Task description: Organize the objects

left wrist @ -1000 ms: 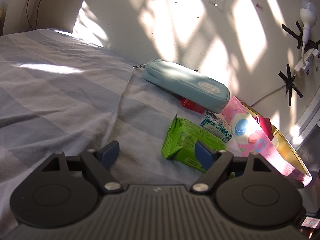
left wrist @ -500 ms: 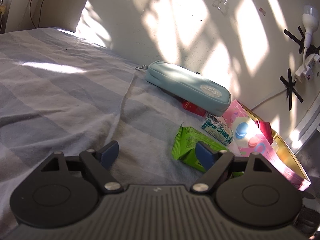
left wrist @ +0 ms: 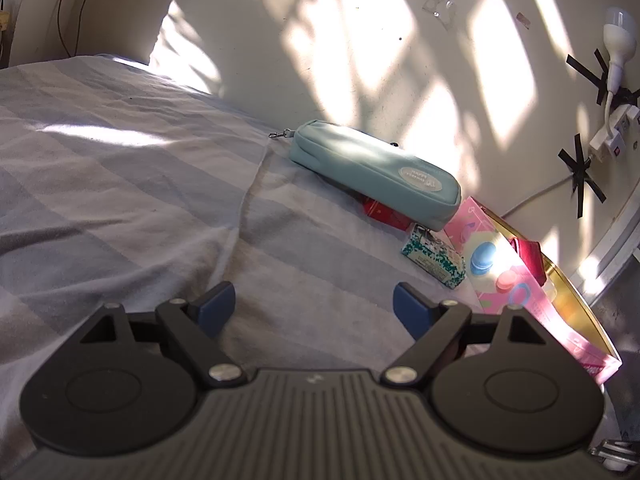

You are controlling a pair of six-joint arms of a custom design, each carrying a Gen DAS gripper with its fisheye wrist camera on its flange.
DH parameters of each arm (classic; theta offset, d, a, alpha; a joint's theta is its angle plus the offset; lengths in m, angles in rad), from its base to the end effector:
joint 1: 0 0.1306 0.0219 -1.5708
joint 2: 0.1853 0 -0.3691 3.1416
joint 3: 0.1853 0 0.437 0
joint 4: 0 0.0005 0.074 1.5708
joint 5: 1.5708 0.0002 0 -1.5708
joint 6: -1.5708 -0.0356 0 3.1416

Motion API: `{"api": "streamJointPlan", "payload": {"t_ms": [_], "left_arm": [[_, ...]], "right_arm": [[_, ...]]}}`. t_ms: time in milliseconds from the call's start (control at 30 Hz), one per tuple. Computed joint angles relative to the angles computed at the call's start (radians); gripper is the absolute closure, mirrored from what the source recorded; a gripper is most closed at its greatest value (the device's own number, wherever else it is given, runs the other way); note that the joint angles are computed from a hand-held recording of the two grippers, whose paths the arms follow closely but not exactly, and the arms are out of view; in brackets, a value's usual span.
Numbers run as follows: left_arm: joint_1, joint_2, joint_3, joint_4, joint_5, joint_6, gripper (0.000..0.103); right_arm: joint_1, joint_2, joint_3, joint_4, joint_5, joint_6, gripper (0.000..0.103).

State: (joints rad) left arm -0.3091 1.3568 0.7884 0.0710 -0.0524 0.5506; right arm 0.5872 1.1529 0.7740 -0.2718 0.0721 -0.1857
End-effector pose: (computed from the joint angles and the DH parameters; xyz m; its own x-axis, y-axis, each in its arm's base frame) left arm 0.4536 -0.1434 0.2119 -0.5234 -0.3813 -0.7620 -0.0163 0.8986 -0.4385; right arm 0.3595 0.2356 0.2616 -0.5888 -0.1707 -0.7900 -0.4031 0.9092 0.1040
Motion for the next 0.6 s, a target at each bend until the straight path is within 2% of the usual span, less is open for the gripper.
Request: {"api": "streamJointPlan", "payload": {"t_ms": [67,167,400,600], "left_arm": [[-0.003,0.0,0.001,-0.004,-0.005,-0.006,0.015],[-0.011,0.001,0.006,-0.017,-0.024,-0.023,0.015],[-0.02,0.006,0.016,-0.038,-0.049,-0.057,0.014],[-0.029,0.008,0.022,-0.049,-0.058,-0.083,0.013]], "right_arm": [[-0.012,-0.02,-0.021,-0.002,-0.018,-0.023,0.061],[-0.033,-0.046,-0.051,0.028,-0.061,-0.057,0.055],[-0.092,-0.042,-0.09,0.147,-0.106,-0.218,0.051],[-0.108,0.003,-0.087,0.203,-0.135,-0.297,0.05]]}}
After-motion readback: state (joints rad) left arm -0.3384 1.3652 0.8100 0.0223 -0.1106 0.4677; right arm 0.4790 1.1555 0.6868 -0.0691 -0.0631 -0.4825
